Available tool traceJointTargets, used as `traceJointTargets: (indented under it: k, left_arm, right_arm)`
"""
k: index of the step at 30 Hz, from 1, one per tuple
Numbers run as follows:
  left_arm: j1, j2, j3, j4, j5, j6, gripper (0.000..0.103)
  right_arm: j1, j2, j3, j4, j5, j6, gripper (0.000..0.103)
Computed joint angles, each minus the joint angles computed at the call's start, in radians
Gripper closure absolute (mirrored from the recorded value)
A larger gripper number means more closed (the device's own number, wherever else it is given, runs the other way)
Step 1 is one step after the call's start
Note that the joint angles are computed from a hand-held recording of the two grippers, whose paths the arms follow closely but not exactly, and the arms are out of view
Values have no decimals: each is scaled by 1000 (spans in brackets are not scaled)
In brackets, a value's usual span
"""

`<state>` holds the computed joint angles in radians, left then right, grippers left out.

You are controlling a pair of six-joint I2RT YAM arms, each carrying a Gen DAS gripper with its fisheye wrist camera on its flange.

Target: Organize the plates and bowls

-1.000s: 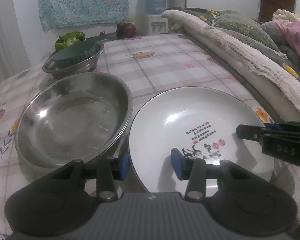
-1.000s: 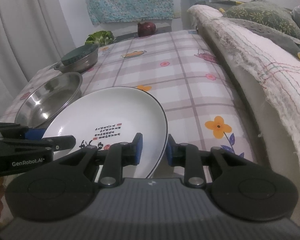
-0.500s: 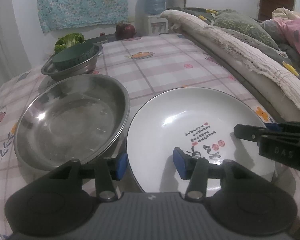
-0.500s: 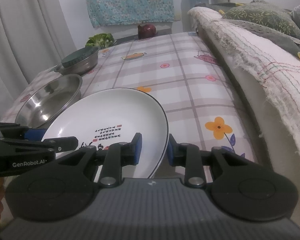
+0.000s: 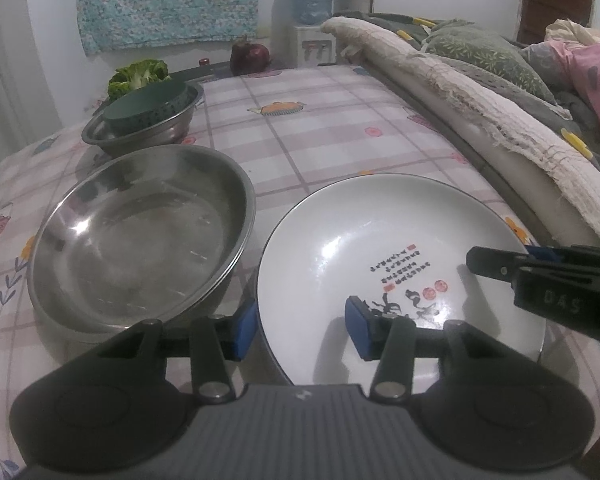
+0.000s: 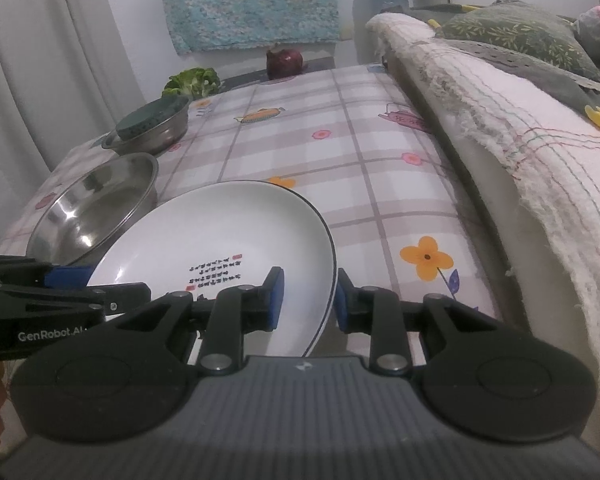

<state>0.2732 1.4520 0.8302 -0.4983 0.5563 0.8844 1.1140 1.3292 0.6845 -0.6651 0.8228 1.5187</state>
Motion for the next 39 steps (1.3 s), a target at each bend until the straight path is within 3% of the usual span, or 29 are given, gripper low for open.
traceJointTargets:
  k: [15, 39]
  left_arm:
    - [3, -30, -8, 4, 14, 6, 55]
    - [-17, 19, 20, -10, -9, 7, 55]
  right_arm:
    - [5, -10, 2, -10, 12, -3, 77]
    - [-15, -104, -134, 160, -17, -15, 78]
